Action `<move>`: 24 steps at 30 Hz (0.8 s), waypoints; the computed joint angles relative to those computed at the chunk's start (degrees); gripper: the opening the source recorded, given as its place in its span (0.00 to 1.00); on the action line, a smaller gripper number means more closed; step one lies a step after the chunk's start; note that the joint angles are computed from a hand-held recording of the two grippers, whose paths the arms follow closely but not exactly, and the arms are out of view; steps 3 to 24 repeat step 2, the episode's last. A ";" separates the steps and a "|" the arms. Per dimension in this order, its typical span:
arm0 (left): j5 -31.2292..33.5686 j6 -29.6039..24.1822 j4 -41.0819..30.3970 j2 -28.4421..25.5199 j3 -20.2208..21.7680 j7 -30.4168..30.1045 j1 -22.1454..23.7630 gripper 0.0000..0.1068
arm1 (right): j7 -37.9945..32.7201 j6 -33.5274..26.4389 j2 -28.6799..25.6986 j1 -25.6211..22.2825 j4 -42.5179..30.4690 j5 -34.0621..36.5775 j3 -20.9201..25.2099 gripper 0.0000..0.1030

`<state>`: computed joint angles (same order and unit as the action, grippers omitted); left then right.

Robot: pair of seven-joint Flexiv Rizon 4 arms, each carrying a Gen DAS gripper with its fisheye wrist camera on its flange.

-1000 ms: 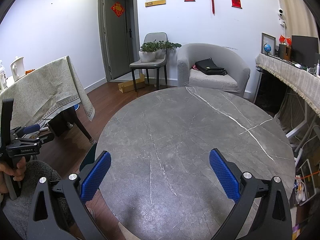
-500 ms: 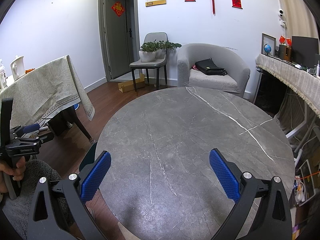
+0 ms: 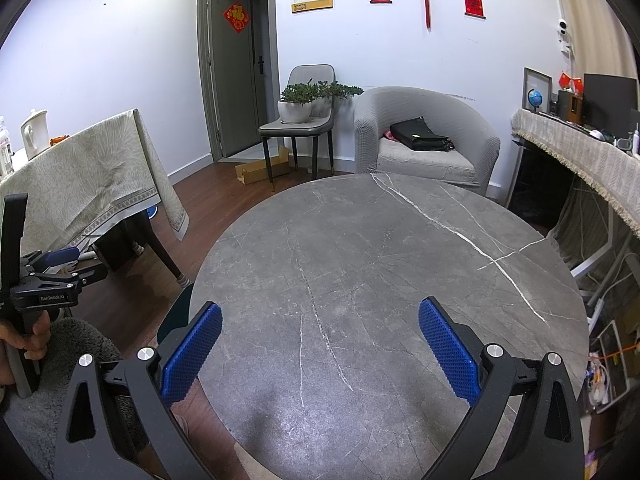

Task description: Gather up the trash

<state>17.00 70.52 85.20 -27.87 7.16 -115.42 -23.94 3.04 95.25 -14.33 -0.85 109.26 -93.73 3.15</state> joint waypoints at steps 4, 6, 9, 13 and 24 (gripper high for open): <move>0.06 -0.19 -0.14 -0.04 -0.02 0.04 -0.02 0.93 | 0.01 0.02 0.01 -0.02 0.03 -0.01 -0.01 0.97; 0.06 -0.19 -0.14 -0.04 -0.02 0.04 -0.02 0.93 | 0.01 0.02 0.01 -0.02 0.03 -0.01 -0.01 0.97; 0.06 -0.19 -0.14 -0.04 -0.02 0.04 -0.02 0.93 | 0.01 0.02 0.01 -0.02 0.03 -0.01 -0.01 0.97; 0.06 -0.19 -0.14 -0.04 -0.02 0.04 -0.02 0.93 | 0.01 0.02 0.01 -0.02 0.03 -0.01 -0.01 0.97; 0.06 -0.19 -0.14 -0.04 -0.02 0.04 -0.02 0.93 | 0.01 0.02 0.01 -0.02 0.03 -0.01 -0.01 0.97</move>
